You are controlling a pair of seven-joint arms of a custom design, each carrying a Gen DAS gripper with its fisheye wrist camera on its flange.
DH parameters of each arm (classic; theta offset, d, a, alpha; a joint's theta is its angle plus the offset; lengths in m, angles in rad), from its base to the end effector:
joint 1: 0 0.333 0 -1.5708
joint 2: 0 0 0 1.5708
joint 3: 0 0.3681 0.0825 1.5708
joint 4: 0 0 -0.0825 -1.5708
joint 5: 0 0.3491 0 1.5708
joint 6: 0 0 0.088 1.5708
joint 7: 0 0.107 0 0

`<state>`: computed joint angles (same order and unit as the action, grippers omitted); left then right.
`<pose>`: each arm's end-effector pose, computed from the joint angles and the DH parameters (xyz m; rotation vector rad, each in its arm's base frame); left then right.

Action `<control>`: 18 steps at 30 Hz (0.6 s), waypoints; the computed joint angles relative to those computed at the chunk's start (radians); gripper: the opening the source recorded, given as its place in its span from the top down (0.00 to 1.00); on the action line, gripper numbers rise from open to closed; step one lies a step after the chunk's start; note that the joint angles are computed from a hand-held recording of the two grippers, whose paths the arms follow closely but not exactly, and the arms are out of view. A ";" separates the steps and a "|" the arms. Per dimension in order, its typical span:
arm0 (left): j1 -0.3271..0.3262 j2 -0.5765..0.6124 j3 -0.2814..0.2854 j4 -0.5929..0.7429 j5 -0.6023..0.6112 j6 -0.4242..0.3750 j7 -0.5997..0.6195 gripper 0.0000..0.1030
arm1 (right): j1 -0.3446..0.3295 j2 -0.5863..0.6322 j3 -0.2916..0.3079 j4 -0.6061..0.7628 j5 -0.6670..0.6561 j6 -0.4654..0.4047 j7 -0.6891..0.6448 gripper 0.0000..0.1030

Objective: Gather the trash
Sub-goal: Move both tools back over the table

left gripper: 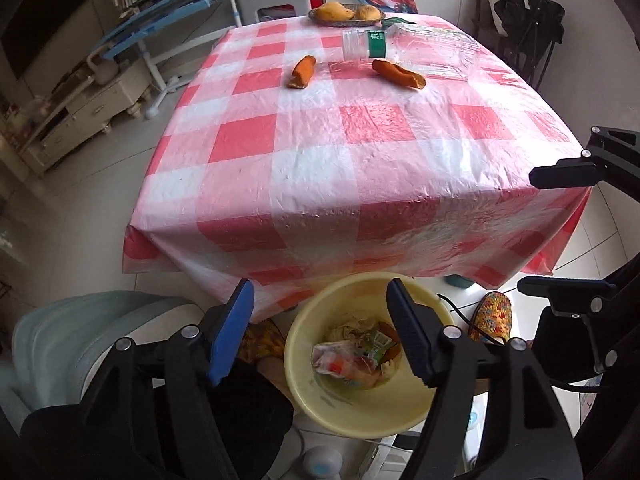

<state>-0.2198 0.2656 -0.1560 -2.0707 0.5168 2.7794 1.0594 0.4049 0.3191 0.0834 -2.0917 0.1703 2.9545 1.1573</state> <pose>0.5585 -0.2364 0.4237 -1.6238 2.1866 -0.4619 0.5532 0.2760 0.4054 -2.4186 1.0787 -0.3997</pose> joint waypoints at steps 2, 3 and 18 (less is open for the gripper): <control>-0.009 0.002 0.014 -0.003 0.019 0.013 -0.035 0.36 | 0.009 0.002 -0.011 -0.001 -0.008 0.005 0.013 0.33; -0.010 0.000 0.020 -0.007 0.027 0.025 -0.051 0.36 | 0.009 0.003 -0.013 -0.001 -0.010 0.007 0.015 0.32; -0.020 0.032 0.048 0.019 0.118 0.101 -0.216 0.33 | 0.093 0.022 -0.110 0.009 -0.146 0.030 0.134 0.29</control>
<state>-0.2402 0.2976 -0.1082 -2.0517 0.6344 2.8807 0.8437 0.4976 0.3409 -0.0270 -2.0823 0.0244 2.9843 1.2909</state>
